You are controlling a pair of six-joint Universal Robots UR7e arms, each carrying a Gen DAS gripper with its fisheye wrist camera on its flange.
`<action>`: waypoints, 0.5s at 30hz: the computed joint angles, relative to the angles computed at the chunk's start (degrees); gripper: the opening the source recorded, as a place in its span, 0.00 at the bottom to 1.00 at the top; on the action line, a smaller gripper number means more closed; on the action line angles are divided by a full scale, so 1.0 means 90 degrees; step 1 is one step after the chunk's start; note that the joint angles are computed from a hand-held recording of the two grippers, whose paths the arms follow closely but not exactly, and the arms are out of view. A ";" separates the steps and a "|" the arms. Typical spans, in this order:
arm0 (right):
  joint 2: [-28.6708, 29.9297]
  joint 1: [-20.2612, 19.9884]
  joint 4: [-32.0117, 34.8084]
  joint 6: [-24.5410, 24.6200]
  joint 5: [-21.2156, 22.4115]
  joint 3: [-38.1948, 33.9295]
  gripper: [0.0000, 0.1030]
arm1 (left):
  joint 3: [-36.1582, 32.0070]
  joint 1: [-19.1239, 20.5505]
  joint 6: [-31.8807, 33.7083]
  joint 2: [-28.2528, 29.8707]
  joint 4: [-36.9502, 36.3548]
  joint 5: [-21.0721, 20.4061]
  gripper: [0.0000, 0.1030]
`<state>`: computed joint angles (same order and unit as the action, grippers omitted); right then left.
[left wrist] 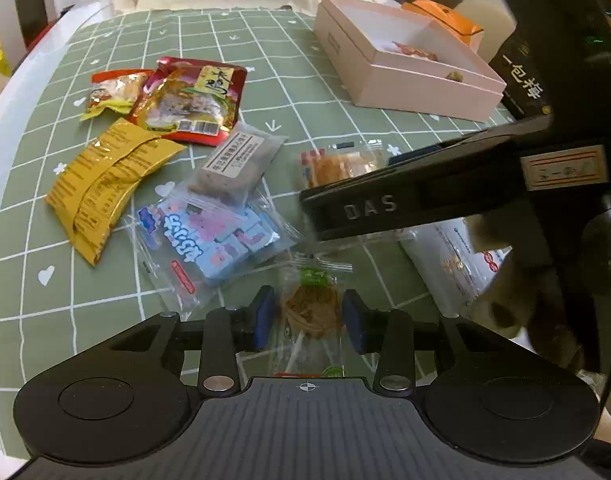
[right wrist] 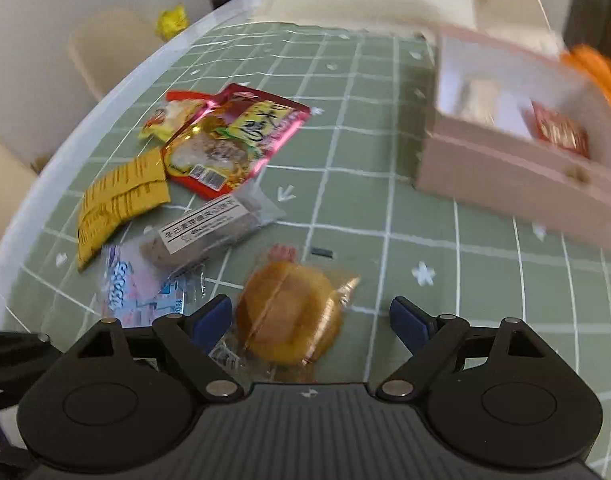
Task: Organize snacks
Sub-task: 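Grasp the cookie lollipop with the left tool while the right grasps the bread pack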
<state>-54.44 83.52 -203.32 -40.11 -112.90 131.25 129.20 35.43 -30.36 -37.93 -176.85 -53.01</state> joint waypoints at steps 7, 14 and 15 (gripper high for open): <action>-0.0857 -0.0371 0.0700 -0.0131 0.0166 0.0176 0.53 | -0.0134 0.0029 0.0094 0.0017 0.0226 -0.0072 0.47; -0.1772 -0.1068 0.0917 -0.0383 0.0521 0.0455 0.53 | -0.0282 0.0191 0.0663 0.0123 -0.0077 -0.0681 0.56; -0.1881 -0.1155 0.0964 -0.0508 0.0589 0.0520 0.55 | -0.0321 0.0215 0.0780 0.0185 -0.0201 -0.0785 0.56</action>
